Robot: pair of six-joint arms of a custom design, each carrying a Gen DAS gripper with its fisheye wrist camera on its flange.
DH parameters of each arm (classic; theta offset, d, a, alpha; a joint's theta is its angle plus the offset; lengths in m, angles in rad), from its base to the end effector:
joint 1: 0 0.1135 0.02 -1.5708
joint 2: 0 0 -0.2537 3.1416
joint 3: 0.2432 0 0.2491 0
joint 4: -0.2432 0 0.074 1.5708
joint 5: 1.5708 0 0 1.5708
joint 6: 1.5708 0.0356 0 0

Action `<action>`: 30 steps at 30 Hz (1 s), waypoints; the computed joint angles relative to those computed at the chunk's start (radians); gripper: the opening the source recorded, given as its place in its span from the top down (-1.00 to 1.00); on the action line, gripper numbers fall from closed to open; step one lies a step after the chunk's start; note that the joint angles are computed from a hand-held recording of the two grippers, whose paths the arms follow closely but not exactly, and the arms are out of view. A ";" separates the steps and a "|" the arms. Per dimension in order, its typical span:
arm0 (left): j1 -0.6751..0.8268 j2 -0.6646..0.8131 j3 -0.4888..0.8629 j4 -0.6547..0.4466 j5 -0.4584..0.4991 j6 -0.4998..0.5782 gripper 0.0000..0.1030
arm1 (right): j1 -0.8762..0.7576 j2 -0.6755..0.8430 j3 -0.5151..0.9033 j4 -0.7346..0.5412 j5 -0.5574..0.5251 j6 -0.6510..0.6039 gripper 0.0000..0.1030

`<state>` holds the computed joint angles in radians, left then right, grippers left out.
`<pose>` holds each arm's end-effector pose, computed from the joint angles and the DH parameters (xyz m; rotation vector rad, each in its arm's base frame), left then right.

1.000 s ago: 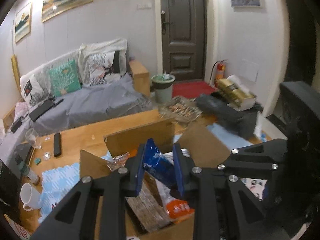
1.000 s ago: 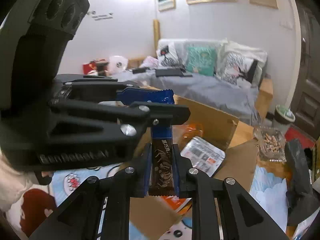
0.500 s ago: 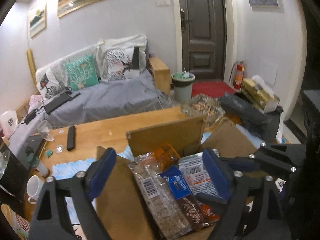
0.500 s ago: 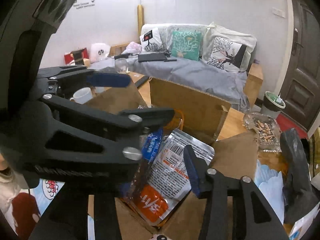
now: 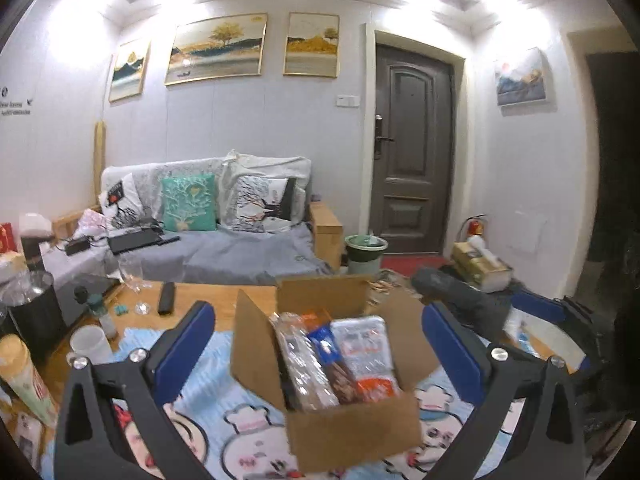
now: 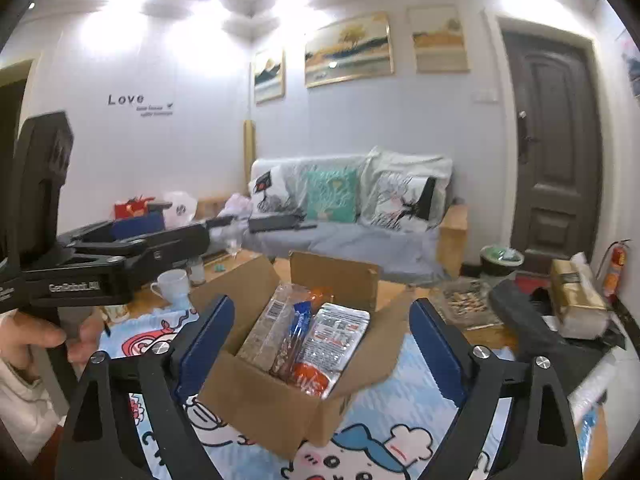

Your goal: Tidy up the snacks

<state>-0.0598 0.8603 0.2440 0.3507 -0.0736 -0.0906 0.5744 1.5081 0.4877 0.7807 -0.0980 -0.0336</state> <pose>0.1920 -0.0089 0.1863 -0.0799 1.8341 -0.0380 0.2399 0.1594 0.1660 -0.6161 1.7281 0.4711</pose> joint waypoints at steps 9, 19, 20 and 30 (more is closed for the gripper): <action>-0.047 -0.065 -0.125 0.027 -0.020 -0.002 -0.99 | 0.020 -0.024 -0.136 0.112 0.044 0.033 -1.00; -0.042 -0.125 -0.128 -0.019 -0.030 -0.012 -0.99 | 0.043 -0.088 -0.165 0.084 0.077 0.022 -1.00; -0.044 -0.127 -0.129 -0.021 -0.034 -0.012 -0.99 | 0.034 -0.084 -0.161 0.083 0.068 0.022 -1.00; -0.052 -0.132 -0.127 -0.033 -0.048 -0.020 -0.99 | 0.014 -0.101 -0.175 0.081 0.051 0.034 -1.00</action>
